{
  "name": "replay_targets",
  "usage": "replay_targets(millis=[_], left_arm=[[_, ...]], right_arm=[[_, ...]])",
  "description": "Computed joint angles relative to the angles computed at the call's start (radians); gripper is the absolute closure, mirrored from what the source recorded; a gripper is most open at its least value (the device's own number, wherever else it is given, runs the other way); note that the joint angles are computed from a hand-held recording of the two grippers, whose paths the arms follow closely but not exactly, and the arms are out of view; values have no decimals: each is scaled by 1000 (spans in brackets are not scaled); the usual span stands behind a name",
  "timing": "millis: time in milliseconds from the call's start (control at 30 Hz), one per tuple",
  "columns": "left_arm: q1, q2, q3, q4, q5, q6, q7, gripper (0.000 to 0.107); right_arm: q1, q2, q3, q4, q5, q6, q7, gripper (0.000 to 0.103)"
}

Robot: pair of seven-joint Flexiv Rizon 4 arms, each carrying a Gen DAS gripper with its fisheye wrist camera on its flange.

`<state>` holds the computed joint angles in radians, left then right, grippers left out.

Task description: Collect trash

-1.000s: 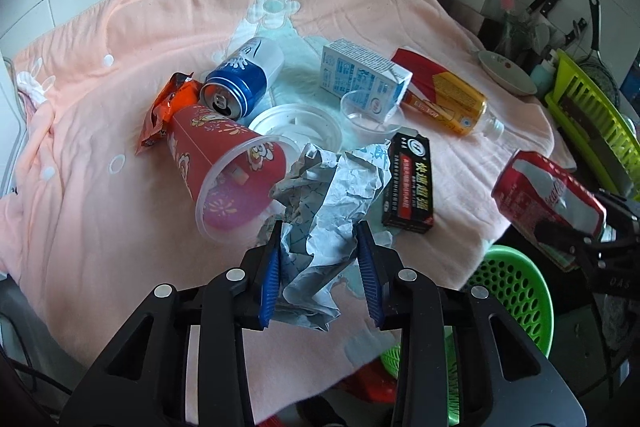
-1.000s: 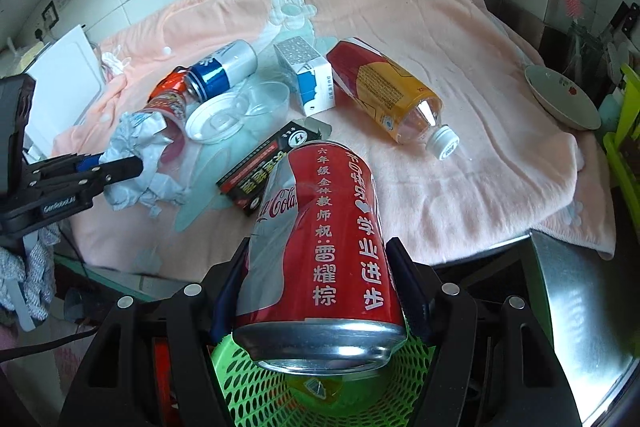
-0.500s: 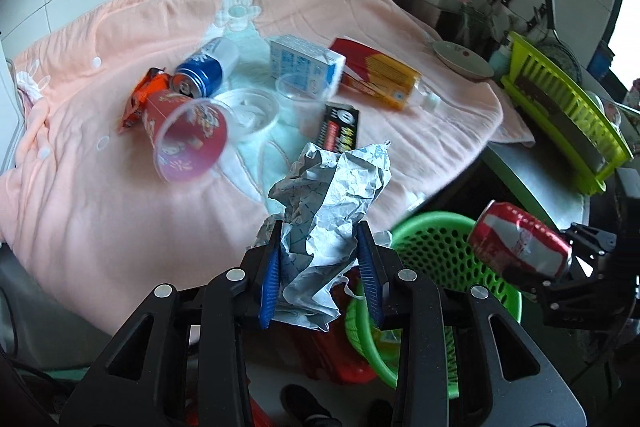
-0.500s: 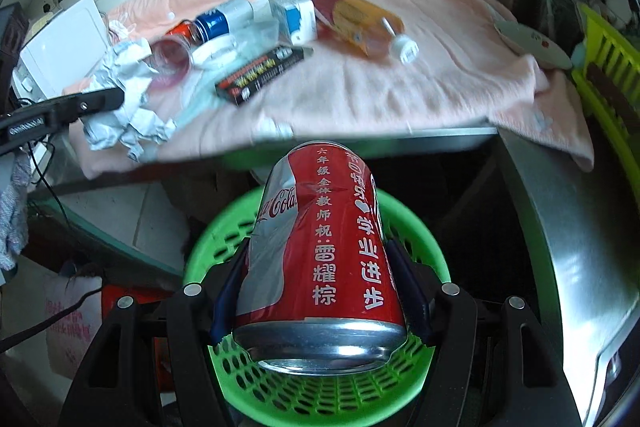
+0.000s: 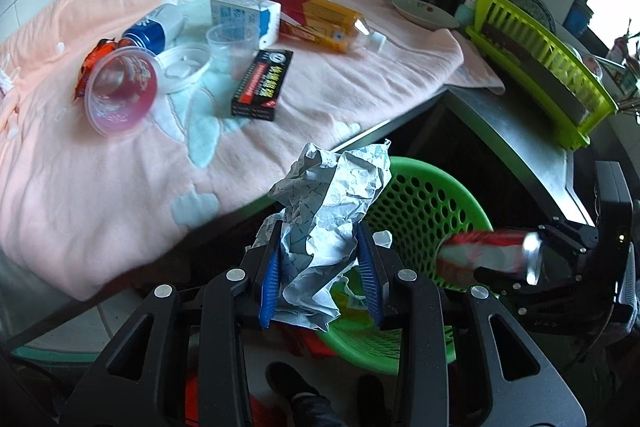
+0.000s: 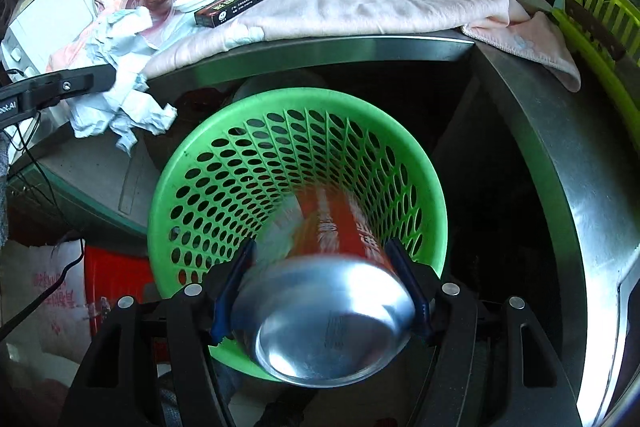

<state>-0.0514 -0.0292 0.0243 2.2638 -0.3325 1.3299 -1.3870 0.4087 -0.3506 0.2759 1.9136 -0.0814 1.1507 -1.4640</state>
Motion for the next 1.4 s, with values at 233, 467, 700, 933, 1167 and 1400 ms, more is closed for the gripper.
replay_targets(millis=[233, 467, 700, 933, 1167, 1400], left_arm=[[-18, -25, -23, -4, -42, -6, 25, 72], [-32, -46, -36, -16, -60, -31, 37, 68], [-41, -49, -42, -9, -83, -34, 45, 61], [-47, -40, -43, 5, -113, -31, 63, 52], [-46, -24, -38, 17, -137, -32, 85, 51], [-40, -2, -23, 21, -130, -33, 78, 51]], right_arm=[[-1, 22, -5, 30, -2, 25, 10, 37], [-17, 41, 7, 38, 26, 32, 2, 33], [-14, 55, 8, 44, 30, 42, 1, 33], [-5, 60, 4, 45, 17, 49, 4, 30], [0, 57, 3, 32, 7, 49, 1, 30], [15, 48, 1, 5, -14, 41, -2, 28]])
